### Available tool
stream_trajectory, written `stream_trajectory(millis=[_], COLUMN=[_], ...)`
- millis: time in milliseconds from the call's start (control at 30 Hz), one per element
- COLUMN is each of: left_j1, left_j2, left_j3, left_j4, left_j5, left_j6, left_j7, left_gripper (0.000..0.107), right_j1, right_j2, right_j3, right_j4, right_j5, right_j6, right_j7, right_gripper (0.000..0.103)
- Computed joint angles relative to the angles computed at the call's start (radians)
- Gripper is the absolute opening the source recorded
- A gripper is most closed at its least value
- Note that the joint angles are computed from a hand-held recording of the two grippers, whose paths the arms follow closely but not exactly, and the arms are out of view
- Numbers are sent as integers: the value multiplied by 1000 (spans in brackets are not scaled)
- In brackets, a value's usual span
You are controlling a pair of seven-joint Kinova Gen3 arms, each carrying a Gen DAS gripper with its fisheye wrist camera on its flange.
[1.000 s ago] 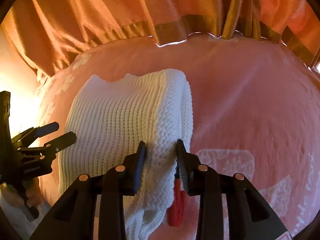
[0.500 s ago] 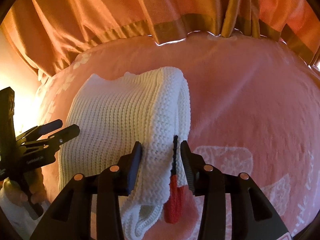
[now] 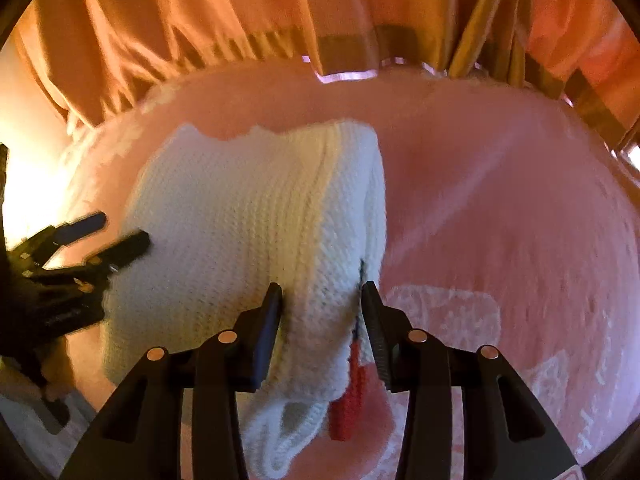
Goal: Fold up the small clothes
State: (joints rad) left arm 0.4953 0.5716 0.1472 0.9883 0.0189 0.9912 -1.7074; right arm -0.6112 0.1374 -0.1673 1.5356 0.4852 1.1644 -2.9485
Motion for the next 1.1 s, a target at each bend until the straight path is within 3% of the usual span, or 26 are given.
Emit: stream_trajectory(millis=[33,167,300,433,567,800,1100], left_j1=[-1,7,5,-30,-80,-98,-89], left_j2=[0,4,8,19,65,190,248], left_j3=[1,-5,-2,25,53,46,49], left_j4=[-1,-7,-17,-43,-111,-272,-334], left_j5=[2,-7,-3,52,152,226,258], left_j6=[2,6,20,53,133,298,327], left_j7=[0,9,13,-1,6,104,118], left_gripper=[87,87,87,87,90,91,95], right_j1=[-2,6,-1,-2,50,139,215], right_j2=[0,44,15,-1,-22,-18,-27], right_j3=[0,22,12,17,22,29,48], right_j4=[1,-27,-3,17,72,151,266], right_j5=[6,-47,-23,-12,-84,-237,-400], right_j6=[1,49,21,7,-91,-289,-509], right_j7=[-1,50,15,-17,-24,49,128], right_gripper=[48,49,49,57,67,76,81])
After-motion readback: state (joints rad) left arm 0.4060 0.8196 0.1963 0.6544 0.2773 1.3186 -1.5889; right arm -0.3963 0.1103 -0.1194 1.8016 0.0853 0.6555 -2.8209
